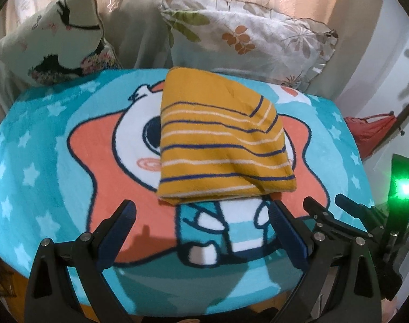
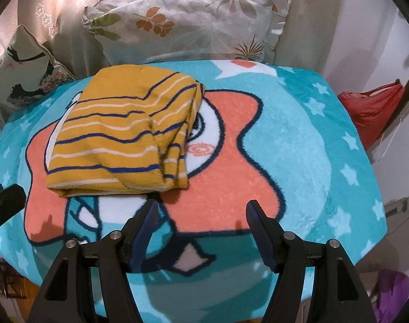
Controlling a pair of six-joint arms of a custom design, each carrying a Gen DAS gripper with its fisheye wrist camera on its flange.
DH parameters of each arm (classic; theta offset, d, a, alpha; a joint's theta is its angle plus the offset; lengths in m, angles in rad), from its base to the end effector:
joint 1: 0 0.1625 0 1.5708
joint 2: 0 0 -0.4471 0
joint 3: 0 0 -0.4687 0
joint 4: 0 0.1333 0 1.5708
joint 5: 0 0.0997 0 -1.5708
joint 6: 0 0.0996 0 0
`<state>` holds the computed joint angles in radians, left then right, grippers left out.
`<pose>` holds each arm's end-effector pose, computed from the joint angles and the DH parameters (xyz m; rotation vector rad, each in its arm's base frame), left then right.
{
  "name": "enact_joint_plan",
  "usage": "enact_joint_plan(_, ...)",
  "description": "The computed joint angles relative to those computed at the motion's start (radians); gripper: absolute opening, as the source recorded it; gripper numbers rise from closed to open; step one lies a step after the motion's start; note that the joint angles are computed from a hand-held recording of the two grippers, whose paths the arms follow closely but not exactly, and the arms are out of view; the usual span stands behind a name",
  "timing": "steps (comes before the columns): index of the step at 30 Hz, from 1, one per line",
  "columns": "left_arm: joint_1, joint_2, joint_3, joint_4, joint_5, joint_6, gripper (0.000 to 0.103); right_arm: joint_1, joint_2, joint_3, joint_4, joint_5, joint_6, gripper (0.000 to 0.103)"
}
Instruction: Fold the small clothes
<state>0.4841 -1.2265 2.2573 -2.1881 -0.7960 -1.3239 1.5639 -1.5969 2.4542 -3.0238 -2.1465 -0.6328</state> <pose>-0.3079 -0.3912 0.0761 -0.0798 2.4013 -0.7328 0.0761 -0.4250 0.2419 0.5266 -2.3298 0.4718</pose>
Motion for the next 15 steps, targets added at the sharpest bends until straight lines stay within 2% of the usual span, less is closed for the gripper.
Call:
enact_joint_plan(9,0.043,-0.086,0.046,-0.038,-0.02,0.106,0.098,0.09,0.058,0.003,-0.034,-0.109,0.105,0.073)
enact_joint_plan(15,0.056,-0.105,0.043,-0.009,-0.026,0.172,0.098,0.145,0.105,-0.017,-0.017,-0.185,0.162,0.073)
